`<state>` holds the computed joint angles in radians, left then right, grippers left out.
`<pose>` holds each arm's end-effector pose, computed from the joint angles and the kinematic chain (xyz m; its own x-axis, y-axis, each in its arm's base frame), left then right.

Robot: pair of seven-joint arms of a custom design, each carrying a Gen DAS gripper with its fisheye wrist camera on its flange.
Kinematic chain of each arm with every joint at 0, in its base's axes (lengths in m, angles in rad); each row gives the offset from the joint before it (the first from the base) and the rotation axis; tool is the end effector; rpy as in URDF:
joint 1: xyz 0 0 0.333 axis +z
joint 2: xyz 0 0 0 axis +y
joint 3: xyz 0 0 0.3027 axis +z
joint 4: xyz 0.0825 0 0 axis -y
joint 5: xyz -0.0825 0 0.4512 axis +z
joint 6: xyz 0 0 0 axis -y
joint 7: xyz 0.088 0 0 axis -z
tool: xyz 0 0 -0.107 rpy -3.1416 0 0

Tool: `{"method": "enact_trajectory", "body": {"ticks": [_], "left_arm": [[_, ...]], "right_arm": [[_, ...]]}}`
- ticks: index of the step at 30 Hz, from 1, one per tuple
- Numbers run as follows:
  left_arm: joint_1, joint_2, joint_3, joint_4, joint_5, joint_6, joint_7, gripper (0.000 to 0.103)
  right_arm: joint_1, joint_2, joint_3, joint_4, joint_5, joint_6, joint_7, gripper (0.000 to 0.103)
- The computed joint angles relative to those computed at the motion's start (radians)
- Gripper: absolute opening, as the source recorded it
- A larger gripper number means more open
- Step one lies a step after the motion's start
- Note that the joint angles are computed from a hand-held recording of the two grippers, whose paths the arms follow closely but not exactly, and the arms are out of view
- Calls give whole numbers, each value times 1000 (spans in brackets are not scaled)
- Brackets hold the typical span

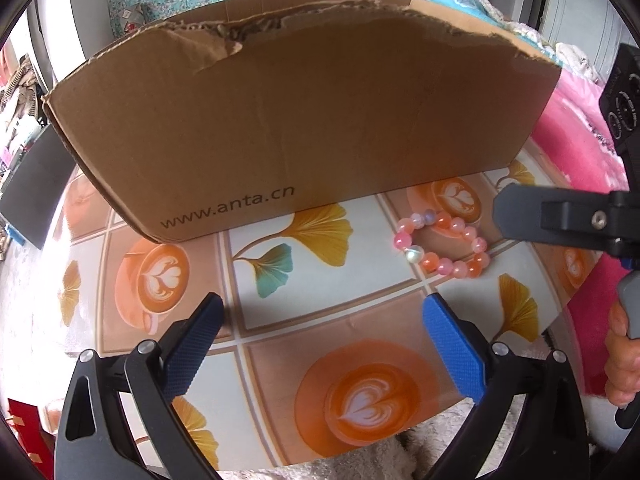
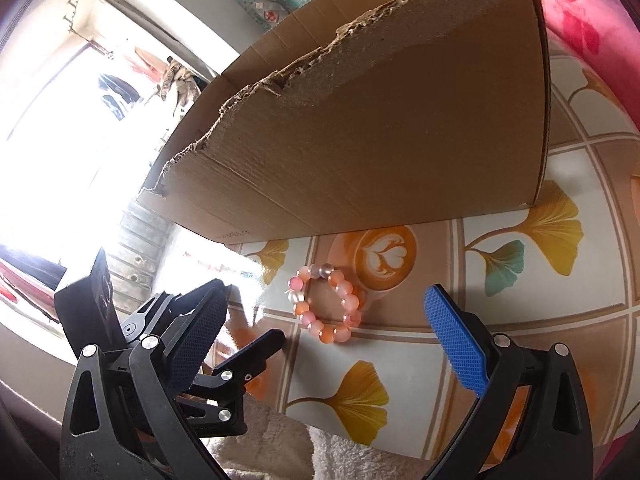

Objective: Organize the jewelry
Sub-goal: 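Lower the open right gripper around the pink bead bracelet, then close the right gripper on the pink bead bracelet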

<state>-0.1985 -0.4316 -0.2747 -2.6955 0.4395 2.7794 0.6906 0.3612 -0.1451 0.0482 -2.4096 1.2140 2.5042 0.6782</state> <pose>0.4186 -0.2257 0.3556 0.0238 -0.9997 0.0114 -0.8285 -0.0260 -0.5594 0.5031 0.2108 0.3328 0.4321 -0.6951 -0.5746 -0.8733 -0.1634 -0.4589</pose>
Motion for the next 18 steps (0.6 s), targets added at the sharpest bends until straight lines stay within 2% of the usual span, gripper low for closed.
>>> {"method": "enact_trajectory", "body": {"ticks": [2,4,6,9,12,15,18], "left_arm": [[-23,-15,35,-23,-36,61,23,87],[-46,-21,68,-37,-81,110,53,74],[-79,-22,106,-45,-134,156,99,66],[-126,-8,162,-47,-209,222,177,54],[-161,23,191,-21,-266,226,253,42],[-177,65,202,20,-320,212,316,30],[-185,96,205,44,-376,199,365,20]], "right_arm": [[1,-14,8,-10,-37,28,13,83],[9,-33,15,-28,-55,76,19,76],[19,-49,19,-45,-75,118,33,63],[38,-71,27,-67,-137,192,59,51],[55,-71,33,-74,-219,230,97,40],[63,-46,21,-58,-262,208,119,31],[69,-36,30,-57,-301,221,150,28]]}}
